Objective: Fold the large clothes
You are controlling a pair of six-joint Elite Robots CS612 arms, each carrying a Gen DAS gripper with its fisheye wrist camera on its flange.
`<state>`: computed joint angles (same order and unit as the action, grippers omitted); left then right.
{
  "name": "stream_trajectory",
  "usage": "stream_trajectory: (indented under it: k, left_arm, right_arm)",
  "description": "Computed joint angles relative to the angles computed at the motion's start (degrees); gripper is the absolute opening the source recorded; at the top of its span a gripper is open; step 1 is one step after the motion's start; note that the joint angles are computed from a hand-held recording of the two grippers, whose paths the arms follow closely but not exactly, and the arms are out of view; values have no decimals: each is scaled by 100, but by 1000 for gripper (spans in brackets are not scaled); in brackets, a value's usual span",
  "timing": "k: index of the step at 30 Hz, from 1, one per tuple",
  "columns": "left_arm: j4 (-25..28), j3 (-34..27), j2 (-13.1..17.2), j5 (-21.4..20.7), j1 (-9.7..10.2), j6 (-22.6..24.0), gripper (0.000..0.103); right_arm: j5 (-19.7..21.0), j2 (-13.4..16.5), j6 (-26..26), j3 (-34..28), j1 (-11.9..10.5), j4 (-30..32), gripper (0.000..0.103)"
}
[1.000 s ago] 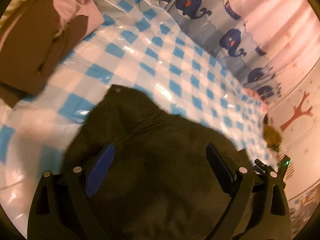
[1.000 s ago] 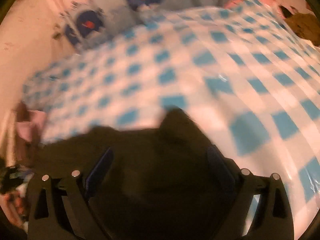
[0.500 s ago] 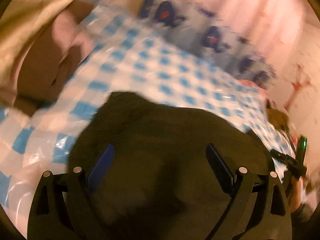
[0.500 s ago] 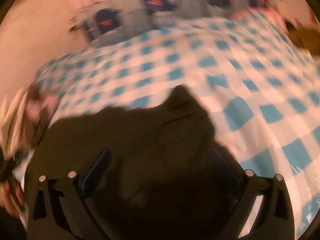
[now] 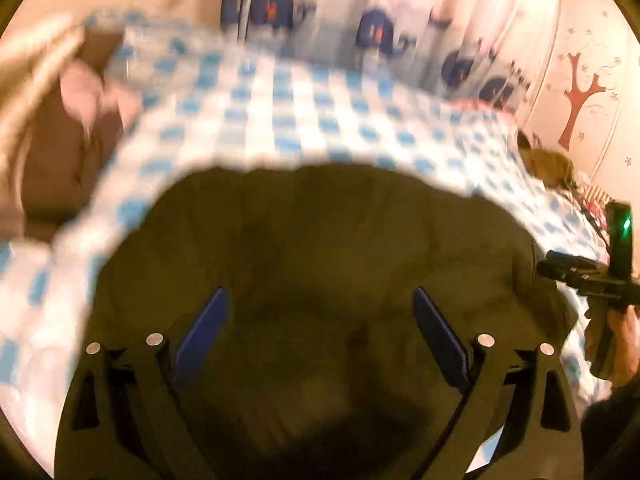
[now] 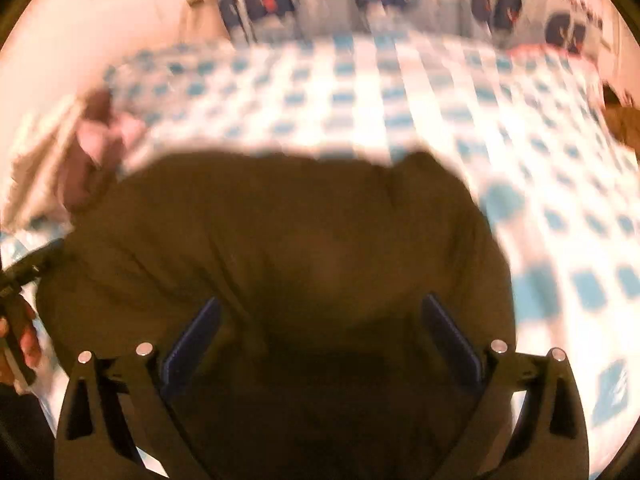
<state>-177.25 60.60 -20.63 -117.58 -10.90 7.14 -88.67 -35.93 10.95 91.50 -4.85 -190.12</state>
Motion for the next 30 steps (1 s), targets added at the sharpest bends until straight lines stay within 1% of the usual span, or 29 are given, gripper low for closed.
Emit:
stream_trajectory:
  k: [1, 3, 4, 6, 7, 9, 10, 11, 12, 13, 14, 15, 16, 17, 19, 20, 21, 22, 23, 24, 25, 26, 27, 30]
  left_arm:
    - [-82, -105, 36, 25, -24, -79, 89]
    - [-203, -416, 179, 189, -101, -222, 89]
    - [-180, -614, 276, 286, -143, -254, 89]
    - [-102, -958, 465, 597, -243, -252, 89]
    - [23, -1140, 571, 744, -288, -192, 89]
    - [524, -1446, 729, 809, -322, -192, 89]
    - [692, -1571, 814, 815, -326, -240, 89]
    - [746, -1664, 889, 757, -316, -307, 89]
    - [851, -1703, 911, 835, -332, -242, 89]
    - [878, -1646, 886, 883, -342, -147, 89]
    - [847, -1573, 845, 874, -338, -114, 89]
    - [779, -1484, 801, 834, -324, -136, 89]
    - [658, -1376, 742, 816, -305, -190, 89]
    - [524, -1299, 708, 838, -296, -229, 89]
    - [191, -1199, 670, 945, -285, -303, 89]
    - [197, -1207, 675, 988, -287, -318, 89]
    - [302, -1262, 697, 975, -288, -319, 89]
    - [402, -1302, 720, 992, -294, -301, 89]
    - [505, -1338, 748, 994, -300, -263, 89]
    - [550, -1363, 771, 940, -298, -244, 89]
    - [504, -1336, 768, 1005, -308, -210, 89]
    - [496, -1294, 749, 1073, -321, -168, 89]
    - [481, -1245, 722, 1085, -319, -168, 89]
    - [244, -901, 531, 1069, -284, -206, 89]
  right_arm:
    - [-2, 18, -13, -128, 20, 36, 96]
    - [45, 168, -196, -716, 91, 477, 96]
    - [44, 250, -266, -940, 120, 631, 96]
    - [-115, 541, -417, -1626, 217, 1185, 96]
    - [-181, 708, -466, -1965, 241, 1484, 96]
    - [-424, 1105, -469, -2679, 287, 2374, 96]
    - [-330, 1306, -524, -2987, 259, 2849, 96]
    - [-105, 1393, -481, -3102, 224, 3084, 96]
    - [-50, 1438, -438, -3182, 208, 3230, 96]
    - [-111, 1436, -508, -3242, 215, 3404, 96]
    - [-116, 1396, -563, -3211, 208, 3420, 96]
    - [-74, 1326, -579, -3081, 190, 3231, 96]
    - [12, 1191, -487, -2818, 141, 2802, 96]
    - [-2, 1113, -374, -2651, 119, 2490, 96]
    - [-210, 999, -105, -2400, 48, 1942, 96]
    - [-408, 981, 76, -2336, 1, 1871, 96]
    - [-540, 1012, 205, -2362, -48, 2040, 96]
    - [-590, 1071, 272, -2446, -90, 2344, 96]
    - [-533, 1181, 237, -2567, -147, 2705, 96]
    - [-247, 1228, 260, -2600, -213, 2826, 96]
    - [-123, 1215, 326, -2611, -243, 2940, 96]
    - [-191, 1185, 257, -2621, -223, 2986, 96]
    - [-279, 1117, 188, -2524, -199, 2856, 96]
    - [-151, 724, 185, -1777, -171, 1865, 96]
